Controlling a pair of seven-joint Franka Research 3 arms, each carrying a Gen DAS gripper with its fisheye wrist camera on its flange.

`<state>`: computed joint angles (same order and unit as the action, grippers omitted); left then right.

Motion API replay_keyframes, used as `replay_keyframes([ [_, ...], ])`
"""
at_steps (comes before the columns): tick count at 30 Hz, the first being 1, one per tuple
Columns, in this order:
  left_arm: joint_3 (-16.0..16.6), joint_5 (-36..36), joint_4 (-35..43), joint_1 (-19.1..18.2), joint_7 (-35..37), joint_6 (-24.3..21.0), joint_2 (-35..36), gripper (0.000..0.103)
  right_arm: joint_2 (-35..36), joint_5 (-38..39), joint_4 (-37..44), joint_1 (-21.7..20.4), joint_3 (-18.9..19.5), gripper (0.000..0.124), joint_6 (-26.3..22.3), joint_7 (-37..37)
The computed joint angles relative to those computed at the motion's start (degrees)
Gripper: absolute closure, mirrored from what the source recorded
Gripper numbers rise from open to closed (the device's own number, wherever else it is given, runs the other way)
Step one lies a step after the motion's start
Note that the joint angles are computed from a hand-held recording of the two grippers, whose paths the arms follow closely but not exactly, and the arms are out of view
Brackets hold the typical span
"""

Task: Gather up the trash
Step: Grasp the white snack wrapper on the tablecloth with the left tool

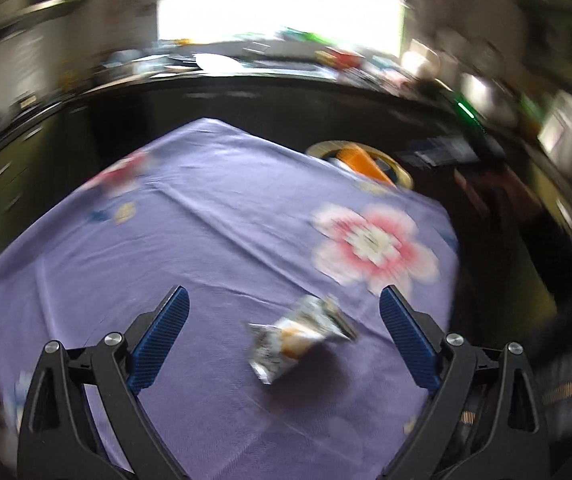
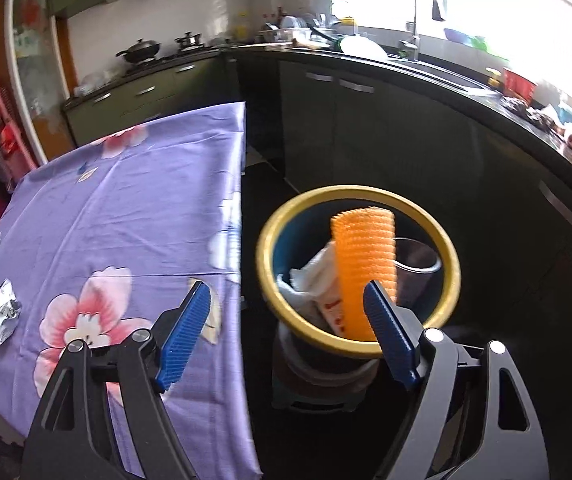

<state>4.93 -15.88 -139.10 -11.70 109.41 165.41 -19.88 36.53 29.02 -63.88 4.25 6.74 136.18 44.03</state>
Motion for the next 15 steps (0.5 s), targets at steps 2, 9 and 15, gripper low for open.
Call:
replay_keyframes([
  [2, 3.5, -3.3, 2.2, -3.8, 7.3, -4.1, 1.4, 0.012, -0.2, 0.0, -0.2, 0.2, 0.3, 0.046, -0.5, -0.3],
  [9, 3.0, -6.8, 10.8, -2.4, 20.3, -17.2, 9.1, 0.012, -1.7, 0.1, -3.0, 1.4, 0.6, 0.045, -1.3, -1.2],
  [15, -0.3, -5.2, 15.5, 1.9, 24.2, -23.5, 13.6, 0.017, -2.1, 0.3, -3.9, 1.8, 0.4, 0.045, -2.0, -1.4],
])
